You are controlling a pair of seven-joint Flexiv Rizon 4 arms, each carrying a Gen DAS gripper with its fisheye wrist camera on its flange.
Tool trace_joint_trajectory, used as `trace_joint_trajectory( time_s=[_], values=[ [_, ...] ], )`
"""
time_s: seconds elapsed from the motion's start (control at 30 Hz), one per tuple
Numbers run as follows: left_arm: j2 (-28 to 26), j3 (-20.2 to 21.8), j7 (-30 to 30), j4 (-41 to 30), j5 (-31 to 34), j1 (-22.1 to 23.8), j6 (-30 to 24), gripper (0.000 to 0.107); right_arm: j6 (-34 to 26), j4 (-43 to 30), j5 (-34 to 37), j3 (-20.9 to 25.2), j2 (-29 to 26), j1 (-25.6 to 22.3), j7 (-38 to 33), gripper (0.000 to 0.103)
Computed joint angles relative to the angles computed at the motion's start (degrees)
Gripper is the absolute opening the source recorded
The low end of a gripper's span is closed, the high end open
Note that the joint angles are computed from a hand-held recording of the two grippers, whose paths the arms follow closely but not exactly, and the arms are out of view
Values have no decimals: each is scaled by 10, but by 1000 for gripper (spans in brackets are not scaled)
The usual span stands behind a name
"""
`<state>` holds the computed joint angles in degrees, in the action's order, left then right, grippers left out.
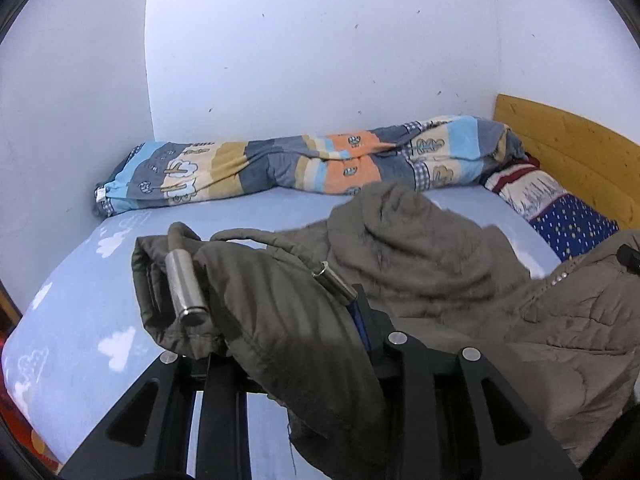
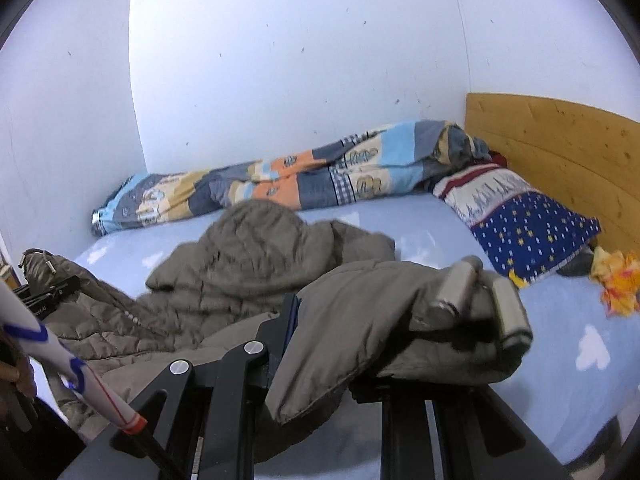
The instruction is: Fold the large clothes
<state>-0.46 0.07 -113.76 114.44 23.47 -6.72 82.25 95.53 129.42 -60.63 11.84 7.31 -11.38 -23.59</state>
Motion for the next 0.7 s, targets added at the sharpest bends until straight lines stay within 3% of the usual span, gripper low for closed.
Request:
trace_joint_trajectory(
  time_s=[0.13,0.37,0.57,0.7],
  values=[
    [-44,-4,37,-61,-40,-1,-17,33,-21,-63,40,-25,-47,43,-33,21],
    [-146,-25,167,-184,-210,10,-69,39,-75,-186,163,-64,-141,124,-121,21],
    [-212,-78,294,-272,-402,60,-146,52,-176,-353,296,-58,-257,157,-228,21],
    [-238,-68,334,-309,-440,59,-162,53,-247,-469,372,-57,-337,167,-280,22]
  ],
)
